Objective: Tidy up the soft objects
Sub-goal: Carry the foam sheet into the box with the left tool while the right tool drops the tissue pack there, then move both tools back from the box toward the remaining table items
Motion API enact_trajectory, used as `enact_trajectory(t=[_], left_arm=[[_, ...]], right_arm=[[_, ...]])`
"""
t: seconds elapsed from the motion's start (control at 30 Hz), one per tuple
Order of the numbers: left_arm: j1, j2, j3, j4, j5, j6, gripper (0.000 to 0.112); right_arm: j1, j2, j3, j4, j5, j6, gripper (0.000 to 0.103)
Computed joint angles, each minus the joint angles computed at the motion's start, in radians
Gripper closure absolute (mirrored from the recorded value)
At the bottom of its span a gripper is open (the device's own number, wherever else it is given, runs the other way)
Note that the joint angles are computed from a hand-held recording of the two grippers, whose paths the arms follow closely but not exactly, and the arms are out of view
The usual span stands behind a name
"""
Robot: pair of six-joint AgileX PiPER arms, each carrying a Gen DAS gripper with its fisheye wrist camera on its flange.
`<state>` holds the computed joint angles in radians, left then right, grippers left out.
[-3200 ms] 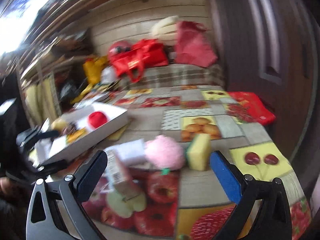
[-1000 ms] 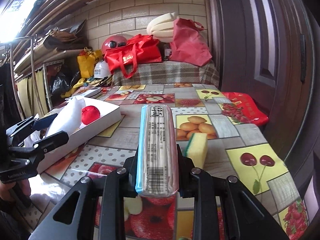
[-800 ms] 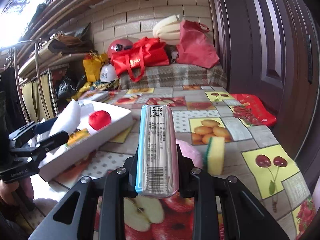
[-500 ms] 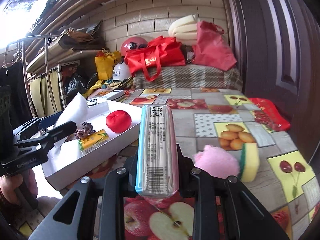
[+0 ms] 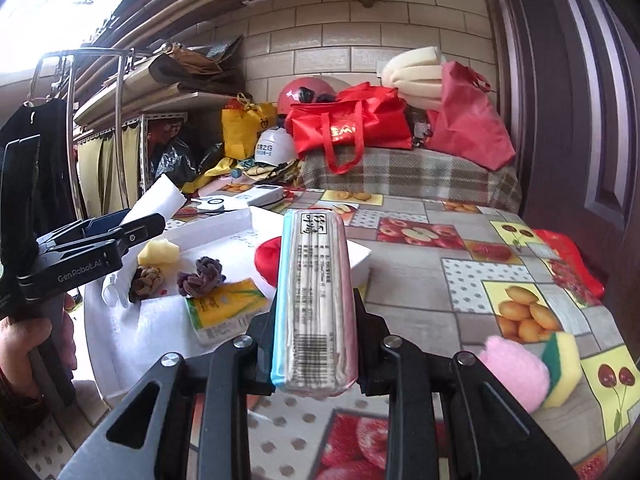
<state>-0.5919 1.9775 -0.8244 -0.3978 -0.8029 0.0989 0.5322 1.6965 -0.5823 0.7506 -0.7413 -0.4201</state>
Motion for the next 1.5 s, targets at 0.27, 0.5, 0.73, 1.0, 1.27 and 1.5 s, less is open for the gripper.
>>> enact_trajectory(t=[0.27, 0.5, 0.73, 1.0, 1.27, 1.5], left_arm=[[0.079, 0.012, -0.045, 0.022, 0.092, -0.127, 0.046], [0.100, 0.022, -0.077, 0.036, 0.143, -0.153, 0.045], [0.094, 0.024, -0.072, 0.002, 0.125, -0.131, 0.041], [0.087, 0.015, -0.023, -0.022, 0.037, -0.150, 0.009], [0.083, 0.009, -0.013, -0.018, 0.018, -0.155, 0.009], [0.078, 0.008, -0.012, -0.021, 0.016, -0.152, 0.009]], right_arm=[[0.028, 0.110, -0.159, -0.030, 0.021, -0.028, 0.076], [0.027, 0.206, -0.334, 0.015, 0.098, -0.138, 0.076], [0.024, 0.275, -0.482, 0.200, 0.216, -0.391, 0.063], [0.051, 0.256, -0.426, 0.169, 0.112, -0.329, 0.000], [0.026, 0.250, -0.422, 0.135, 0.121, -0.265, 0.000], [0.034, 0.246, -0.403, 0.110, 0.093, -0.227, 0.000]])
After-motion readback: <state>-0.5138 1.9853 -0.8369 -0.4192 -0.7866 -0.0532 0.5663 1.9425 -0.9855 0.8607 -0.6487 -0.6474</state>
